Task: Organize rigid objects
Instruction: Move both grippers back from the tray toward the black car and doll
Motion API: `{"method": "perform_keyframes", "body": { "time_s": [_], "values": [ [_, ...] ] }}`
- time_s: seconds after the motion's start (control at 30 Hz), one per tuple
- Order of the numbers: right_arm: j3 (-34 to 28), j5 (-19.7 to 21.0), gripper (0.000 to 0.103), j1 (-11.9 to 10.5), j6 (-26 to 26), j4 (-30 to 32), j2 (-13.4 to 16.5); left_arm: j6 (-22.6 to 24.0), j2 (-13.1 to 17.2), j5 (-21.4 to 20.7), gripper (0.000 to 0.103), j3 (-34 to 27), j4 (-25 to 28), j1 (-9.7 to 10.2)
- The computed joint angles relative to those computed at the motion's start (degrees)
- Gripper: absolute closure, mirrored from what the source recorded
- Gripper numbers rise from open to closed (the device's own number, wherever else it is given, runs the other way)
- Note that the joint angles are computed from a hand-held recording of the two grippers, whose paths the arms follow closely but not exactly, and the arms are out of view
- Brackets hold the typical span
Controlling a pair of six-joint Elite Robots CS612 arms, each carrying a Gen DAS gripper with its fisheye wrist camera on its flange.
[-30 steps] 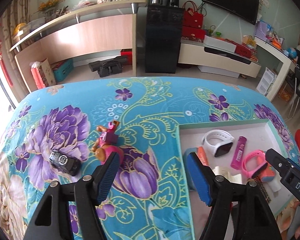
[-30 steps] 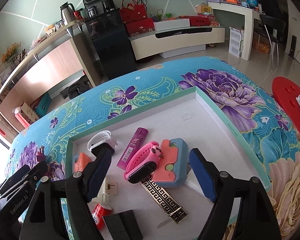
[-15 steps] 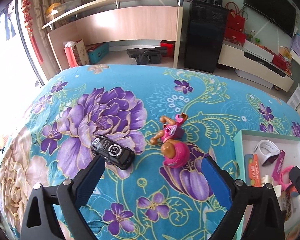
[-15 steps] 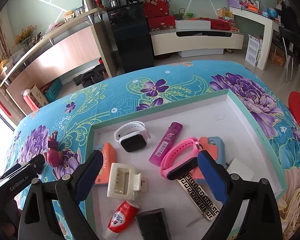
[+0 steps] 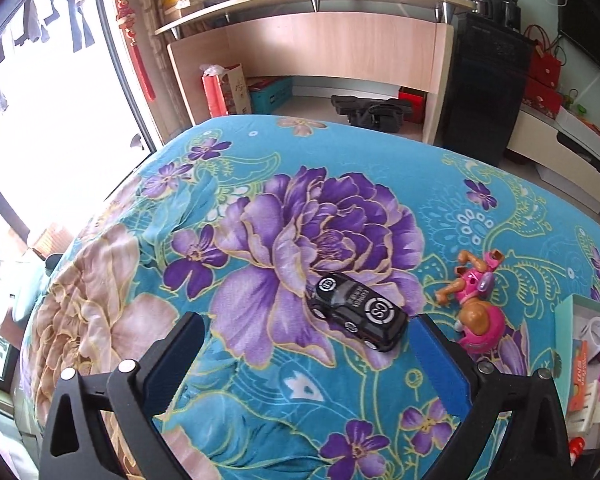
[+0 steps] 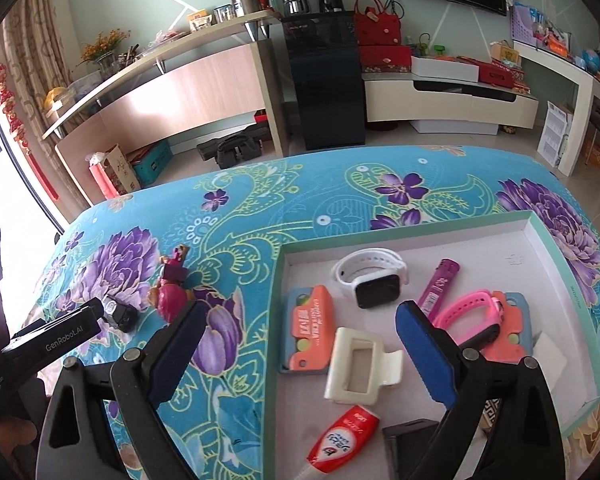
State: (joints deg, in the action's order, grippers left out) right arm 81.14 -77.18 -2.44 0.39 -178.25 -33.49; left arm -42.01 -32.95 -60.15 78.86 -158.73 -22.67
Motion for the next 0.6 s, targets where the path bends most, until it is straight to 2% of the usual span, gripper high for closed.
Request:
{"method": "perform_keyframes", "body": {
  "time_s": [0.37, 0.6],
  "values": [
    [-1.4, 2.2, 0.007, 2.3, -4.9, 2.1, 1.2, -6.4, -1.8, 2.1, 0.000, 3.8, 0.1, 1.71],
    [-2.5, 3.8, 0.007, 3.0, -5.4, 3.3, 2.1, -7.1, -2.3, 3.5, 0.000, 6.1, -5.6, 2.28]
  ]
}}
